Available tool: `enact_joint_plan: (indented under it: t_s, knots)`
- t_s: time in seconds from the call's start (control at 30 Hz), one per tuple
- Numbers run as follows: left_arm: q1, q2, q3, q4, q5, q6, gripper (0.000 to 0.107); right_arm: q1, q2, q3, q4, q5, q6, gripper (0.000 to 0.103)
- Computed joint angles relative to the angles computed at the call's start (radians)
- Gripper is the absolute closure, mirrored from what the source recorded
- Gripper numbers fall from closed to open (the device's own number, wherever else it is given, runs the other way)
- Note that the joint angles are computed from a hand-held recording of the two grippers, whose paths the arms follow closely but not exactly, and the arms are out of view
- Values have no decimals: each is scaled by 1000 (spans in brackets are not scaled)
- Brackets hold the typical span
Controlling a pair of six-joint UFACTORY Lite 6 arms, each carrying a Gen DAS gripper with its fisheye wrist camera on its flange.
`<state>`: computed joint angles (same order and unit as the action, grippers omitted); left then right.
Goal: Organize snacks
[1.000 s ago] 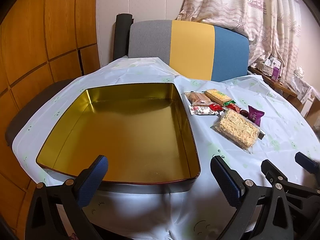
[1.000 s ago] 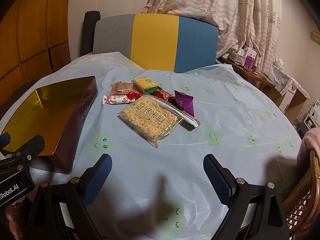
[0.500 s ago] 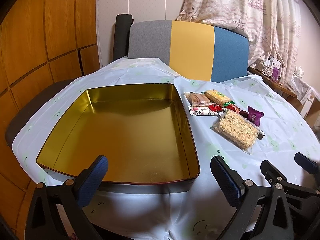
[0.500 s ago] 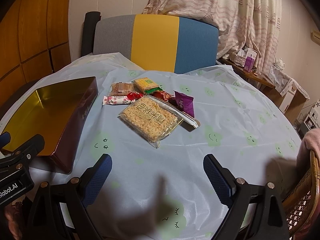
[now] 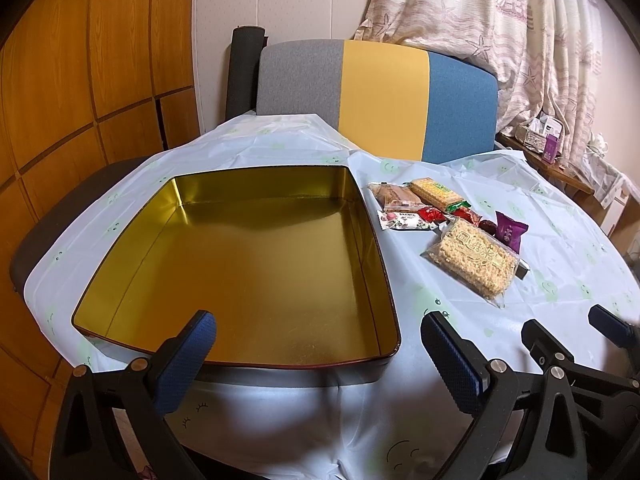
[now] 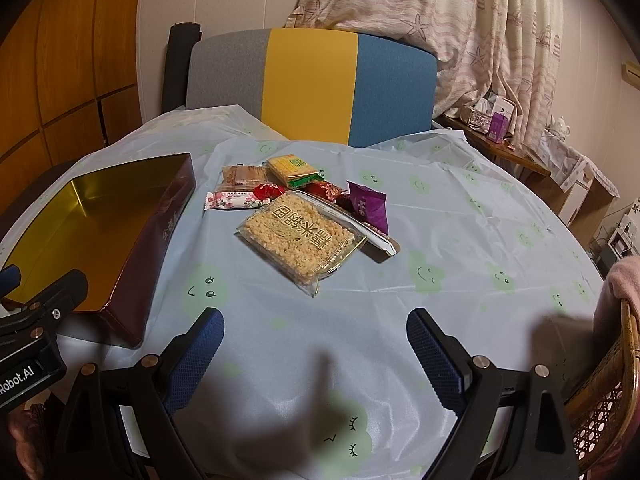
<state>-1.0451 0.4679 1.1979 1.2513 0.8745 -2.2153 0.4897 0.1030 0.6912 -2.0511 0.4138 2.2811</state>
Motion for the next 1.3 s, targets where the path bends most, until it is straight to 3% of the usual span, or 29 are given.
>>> enact_joint_plan:
  t_s: [0.57,0.8,1.0,1.2,1.27,1.3]
  knots:
    - [9,1,-7,7,-29,7,4,-39,14,6,-60,-40,46,9]
    - [20,-26,-49,87,-108,-48,4,-139,44,47,-185,-118,125,9]
    - [41,-75,-108,232,-217,-175,4,-295,95,178,-305,-273,134,9]
    - [48,-42,-28,205,-270,-37,4,-473,246,493,-468,-597,204,9]
    - [44,-16,22,177,-274,40,5,-509,313,609,-498,-698,221,13]
    - [46,-5,41,173,-284,59,5,-530,362,690,-498,-760,220,20]
